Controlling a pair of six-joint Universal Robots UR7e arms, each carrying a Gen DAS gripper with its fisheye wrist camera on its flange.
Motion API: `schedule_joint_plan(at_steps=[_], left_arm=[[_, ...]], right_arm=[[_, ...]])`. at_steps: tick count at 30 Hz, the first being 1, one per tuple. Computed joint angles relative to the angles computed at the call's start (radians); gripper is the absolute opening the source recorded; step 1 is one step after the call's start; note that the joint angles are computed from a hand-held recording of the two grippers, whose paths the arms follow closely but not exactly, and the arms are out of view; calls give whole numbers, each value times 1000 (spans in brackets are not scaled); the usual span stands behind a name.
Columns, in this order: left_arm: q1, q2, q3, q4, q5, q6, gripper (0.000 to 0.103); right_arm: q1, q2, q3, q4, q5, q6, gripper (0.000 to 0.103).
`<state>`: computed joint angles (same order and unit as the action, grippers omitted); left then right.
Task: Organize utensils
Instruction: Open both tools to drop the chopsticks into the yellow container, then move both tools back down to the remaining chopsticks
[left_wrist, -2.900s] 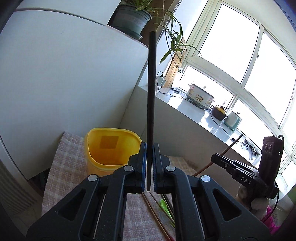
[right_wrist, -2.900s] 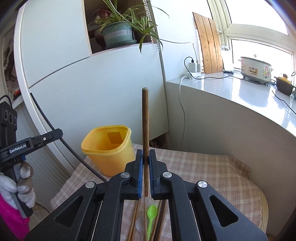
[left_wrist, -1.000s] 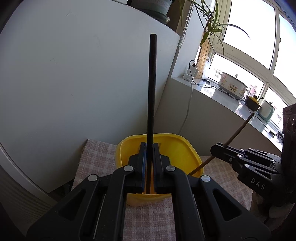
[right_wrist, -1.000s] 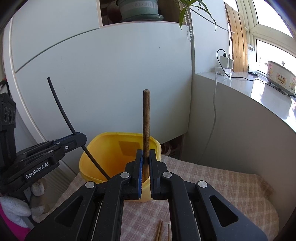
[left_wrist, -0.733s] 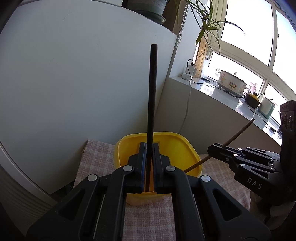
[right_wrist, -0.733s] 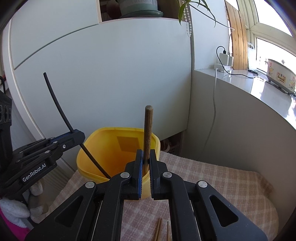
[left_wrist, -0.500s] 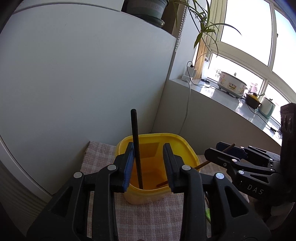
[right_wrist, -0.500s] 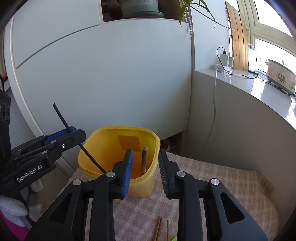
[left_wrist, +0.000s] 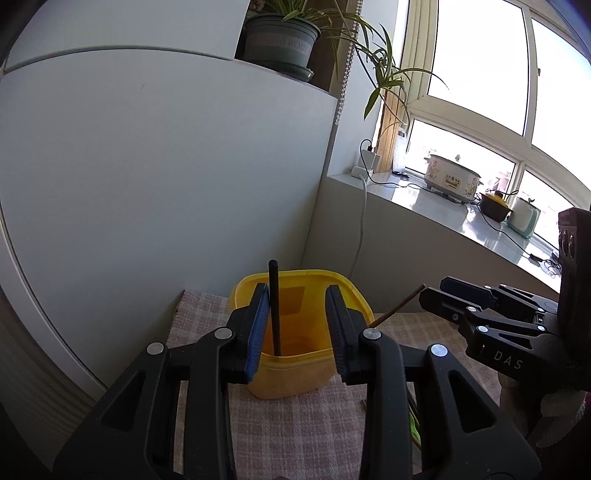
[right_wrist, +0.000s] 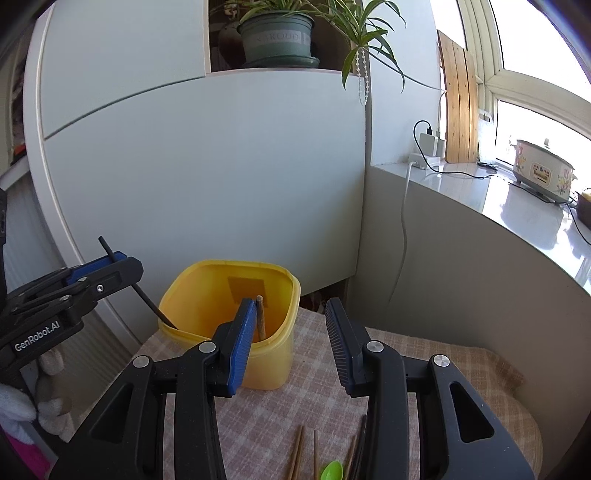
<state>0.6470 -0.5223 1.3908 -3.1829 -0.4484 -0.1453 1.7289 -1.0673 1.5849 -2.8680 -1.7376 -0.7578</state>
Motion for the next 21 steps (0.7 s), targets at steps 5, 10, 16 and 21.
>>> schedule_joint_plan(at_steps=[5, 10, 16, 21], left_arm=[[-25, -3, 30, 6, -25, -14, 30], [-35, 2, 40, 67, -83, -58, 30], [-8, 11, 33, 251, -218, -196, 30], [16, 30, 27, 377, -311, -301, 30]], right_arm=[[-21, -49, 33, 1, 23, 2, 37], [-60, -104, 72, -13, 61, -10, 51], [-110, -146, 93, 25, 36, -55, 58], [-148, -157, 99, 80, -28, -78, 58]])
